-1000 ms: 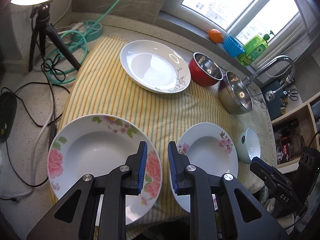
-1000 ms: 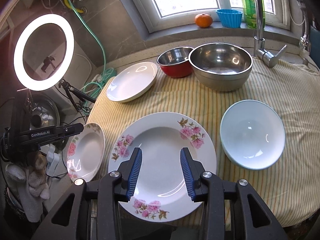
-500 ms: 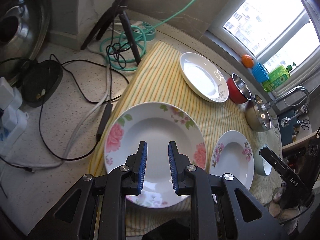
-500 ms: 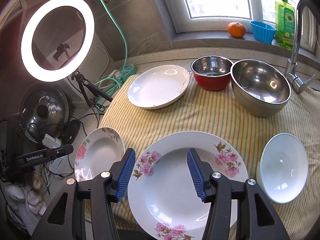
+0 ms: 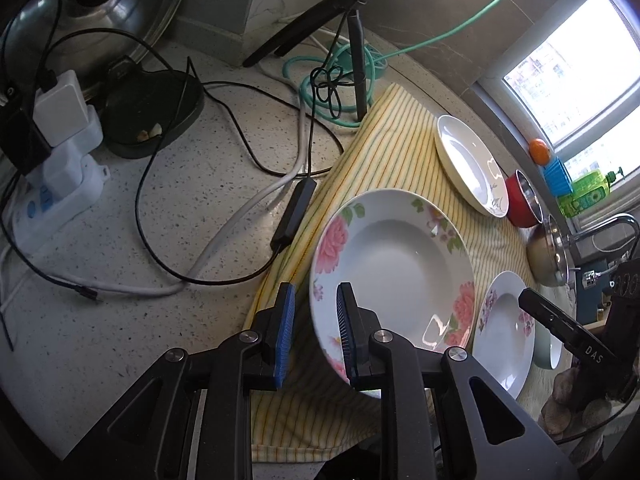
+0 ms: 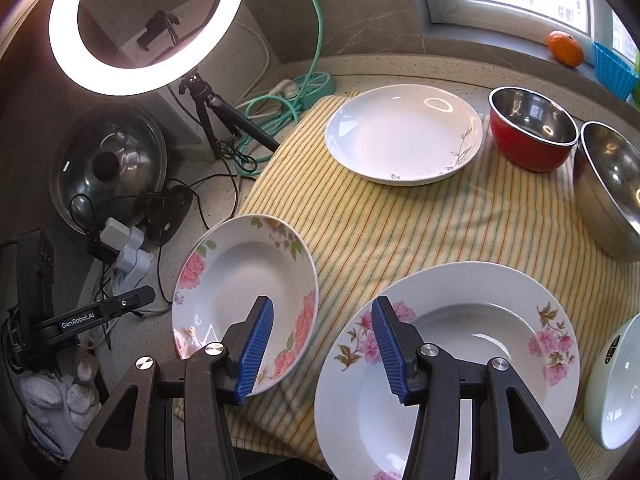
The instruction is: Organize plates and bowls
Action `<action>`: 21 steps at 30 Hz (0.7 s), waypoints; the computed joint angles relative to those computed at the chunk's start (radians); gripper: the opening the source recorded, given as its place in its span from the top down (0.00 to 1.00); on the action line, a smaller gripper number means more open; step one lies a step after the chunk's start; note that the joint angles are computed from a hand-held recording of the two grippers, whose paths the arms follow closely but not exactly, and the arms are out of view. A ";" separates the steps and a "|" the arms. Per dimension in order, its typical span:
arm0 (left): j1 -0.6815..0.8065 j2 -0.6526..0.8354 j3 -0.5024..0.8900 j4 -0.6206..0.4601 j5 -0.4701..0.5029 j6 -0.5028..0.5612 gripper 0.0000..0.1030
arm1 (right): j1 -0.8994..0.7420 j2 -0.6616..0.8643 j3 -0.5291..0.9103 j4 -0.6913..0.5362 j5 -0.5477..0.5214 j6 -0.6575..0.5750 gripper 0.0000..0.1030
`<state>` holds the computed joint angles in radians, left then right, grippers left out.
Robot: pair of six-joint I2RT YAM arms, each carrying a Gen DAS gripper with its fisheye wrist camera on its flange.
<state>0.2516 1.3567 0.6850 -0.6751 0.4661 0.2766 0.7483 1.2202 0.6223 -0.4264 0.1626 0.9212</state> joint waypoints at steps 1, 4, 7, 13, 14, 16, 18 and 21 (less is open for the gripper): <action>0.004 0.008 0.000 0.001 0.004 0.003 0.81 | -0.005 0.018 0.002 0.016 -0.010 -0.006 0.57; 0.018 0.031 0.002 0.003 0.011 0.015 0.81 | -0.018 0.073 0.011 0.049 -0.032 -0.023 0.62; 0.022 0.055 0.006 0.007 0.018 0.021 0.81 | -0.042 0.115 0.010 0.093 -0.071 -0.029 0.67; 0.010 0.089 0.009 0.016 0.018 0.032 0.81 | -0.067 0.201 0.025 0.138 -0.105 -0.043 0.73; 0.007 0.092 0.009 0.018 0.016 0.031 0.81 | -0.070 0.211 0.027 0.143 -0.110 -0.045 0.73; 0.003 0.104 0.011 0.023 0.016 0.029 0.81 | -0.076 0.227 0.029 0.152 -0.121 -0.051 0.74; -0.001 0.115 0.013 0.026 0.017 0.025 0.81 | -0.084 0.239 0.028 0.163 -0.131 -0.056 0.76; -0.014 0.126 0.017 0.033 0.016 0.018 0.81 | -0.098 0.258 0.028 0.178 -0.149 -0.067 0.76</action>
<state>0.2375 1.4830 0.7018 -0.6418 0.4822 0.2944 0.6504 1.4784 0.6501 -0.2489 0.0136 0.8547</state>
